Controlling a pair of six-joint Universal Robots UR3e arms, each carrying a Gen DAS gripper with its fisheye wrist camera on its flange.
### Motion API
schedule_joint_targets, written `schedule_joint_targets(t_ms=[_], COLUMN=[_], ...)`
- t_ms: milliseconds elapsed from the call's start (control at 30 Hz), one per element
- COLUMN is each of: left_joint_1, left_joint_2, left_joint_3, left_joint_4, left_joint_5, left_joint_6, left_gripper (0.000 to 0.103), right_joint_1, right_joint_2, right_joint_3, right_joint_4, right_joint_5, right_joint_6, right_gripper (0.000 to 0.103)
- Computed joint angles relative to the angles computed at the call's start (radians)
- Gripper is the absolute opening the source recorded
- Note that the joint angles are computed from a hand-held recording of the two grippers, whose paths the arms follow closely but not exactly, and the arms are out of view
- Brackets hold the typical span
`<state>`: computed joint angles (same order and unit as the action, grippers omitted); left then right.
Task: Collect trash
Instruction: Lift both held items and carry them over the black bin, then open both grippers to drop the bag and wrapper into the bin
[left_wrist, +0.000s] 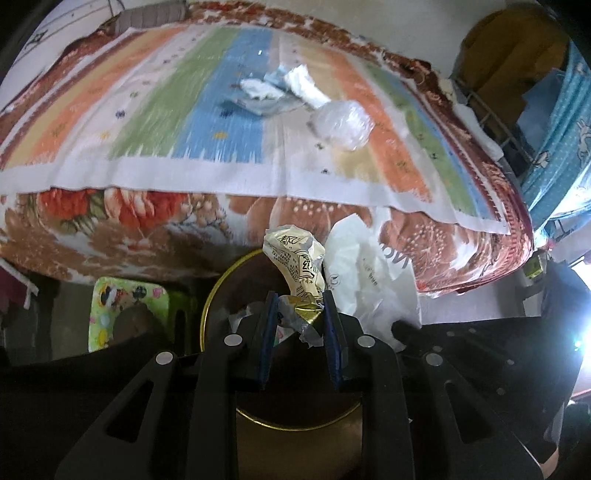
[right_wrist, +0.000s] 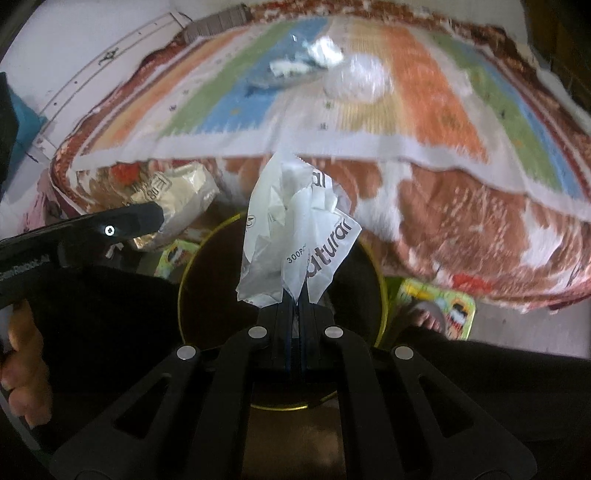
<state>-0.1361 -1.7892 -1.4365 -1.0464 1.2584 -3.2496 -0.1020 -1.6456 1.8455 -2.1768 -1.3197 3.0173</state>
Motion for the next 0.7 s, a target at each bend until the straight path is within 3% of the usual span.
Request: schedule_joint_targets(t_ms=[233, 500, 700], left_joint_1=[-0.02, 0.012, 0.02], left_joint_2=[-0.101, -0.192, -0.222], left_joint_3=[0.078, 0.135, 0.147], left_joint_4=[-0.093, -0.182, -0.182], left_joint_5=[0.032, -0.051, -0.053], left_joint_6=[-0.042, -0.101, -0.149], left_gripper=[0.023, 0.023, 0.023], right_joint_1=[0.019, 0.025, -0.002], right_joint_2=[0.083, 0.169, 0.218], right_joint_3=[-0.035, -0.076, -0.097], right_joint_4=[0.036, 0.067, 0.092], right_joint_5=[-0.027, -0.027, -0.006], right_joint_6=[0.034, 0.062, 0.102], right_gripper=[0.002, 0.002, 0.004])
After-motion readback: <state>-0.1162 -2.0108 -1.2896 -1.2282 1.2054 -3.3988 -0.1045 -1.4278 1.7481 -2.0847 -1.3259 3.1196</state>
